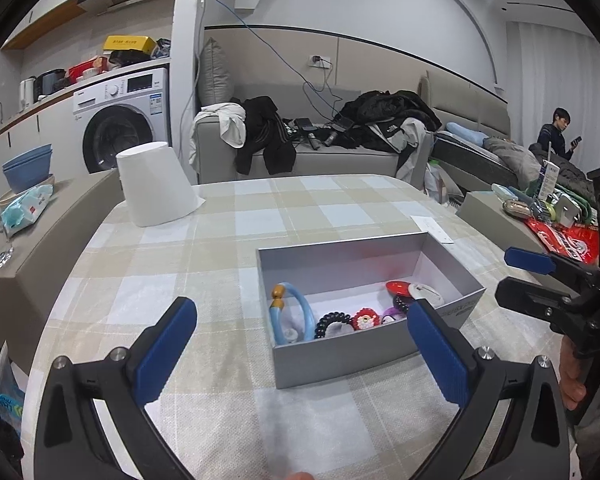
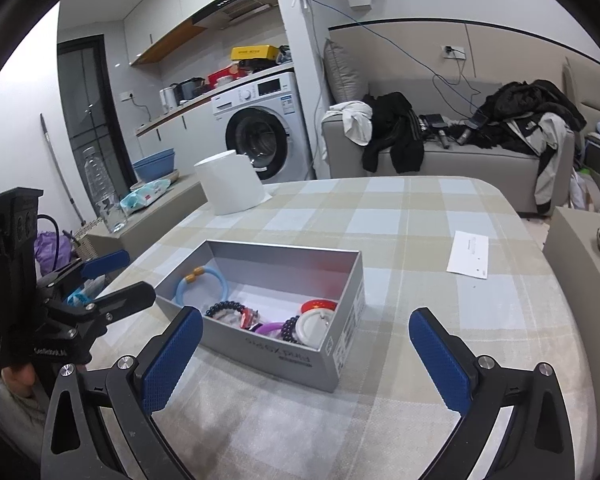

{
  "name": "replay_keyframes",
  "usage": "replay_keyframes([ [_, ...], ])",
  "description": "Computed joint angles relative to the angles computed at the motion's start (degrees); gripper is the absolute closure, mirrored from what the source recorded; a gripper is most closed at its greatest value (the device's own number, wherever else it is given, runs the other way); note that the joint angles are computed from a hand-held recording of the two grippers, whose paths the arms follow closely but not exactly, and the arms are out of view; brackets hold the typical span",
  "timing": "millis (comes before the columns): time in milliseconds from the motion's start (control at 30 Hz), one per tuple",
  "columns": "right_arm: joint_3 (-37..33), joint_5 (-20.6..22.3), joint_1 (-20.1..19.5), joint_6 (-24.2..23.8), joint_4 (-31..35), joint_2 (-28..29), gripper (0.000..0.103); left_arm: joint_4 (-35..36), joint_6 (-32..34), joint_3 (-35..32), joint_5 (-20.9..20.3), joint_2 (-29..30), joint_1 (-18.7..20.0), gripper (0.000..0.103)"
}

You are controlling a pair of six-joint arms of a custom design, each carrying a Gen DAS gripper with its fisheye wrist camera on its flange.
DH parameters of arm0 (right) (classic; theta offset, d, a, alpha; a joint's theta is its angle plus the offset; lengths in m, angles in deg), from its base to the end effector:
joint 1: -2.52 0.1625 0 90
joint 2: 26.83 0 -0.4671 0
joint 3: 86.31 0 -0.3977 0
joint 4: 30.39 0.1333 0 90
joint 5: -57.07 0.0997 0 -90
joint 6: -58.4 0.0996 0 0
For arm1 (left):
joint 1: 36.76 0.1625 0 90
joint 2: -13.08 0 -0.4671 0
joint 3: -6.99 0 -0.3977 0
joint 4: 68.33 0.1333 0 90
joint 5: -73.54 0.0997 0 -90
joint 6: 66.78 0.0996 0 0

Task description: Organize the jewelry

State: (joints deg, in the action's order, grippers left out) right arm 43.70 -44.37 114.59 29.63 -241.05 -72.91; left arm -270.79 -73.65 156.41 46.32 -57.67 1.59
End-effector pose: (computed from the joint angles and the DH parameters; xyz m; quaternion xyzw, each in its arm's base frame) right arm 0.2947 -0.4247 0.0849 0.3770 -0.8664 0.3074 0.1127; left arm -0.1292 -0.3852 0.2311 0.1712 0.8129 -0.4600 0.3135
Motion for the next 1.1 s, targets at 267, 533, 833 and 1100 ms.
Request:
replay_keyframes([
  [267,1.26,2.09,-0.14,-2.55,-4.27,1.05,0.000,-6.63,2.33,0.79,-0.36,1.44,0.52,0.001],
  [533,1.89,3.88,-1.28,-1.73,-8.69,1.61,0.000,-12.05,5.76,1.45,0.39,4.07,-0.07,0.001],
  [833,2.24,2.75,-0.97,-3.52,-16.78,4.03,0.000,-11.66,5.34,1.76,-0.62,3.49,0.08,0.001],
  [1100,2.19,2.96,-1.24,-3.23,-16.55,3.81,0.000,-11.98,5.82,1.63,-1.10,3.68,0.18,0.001],
])
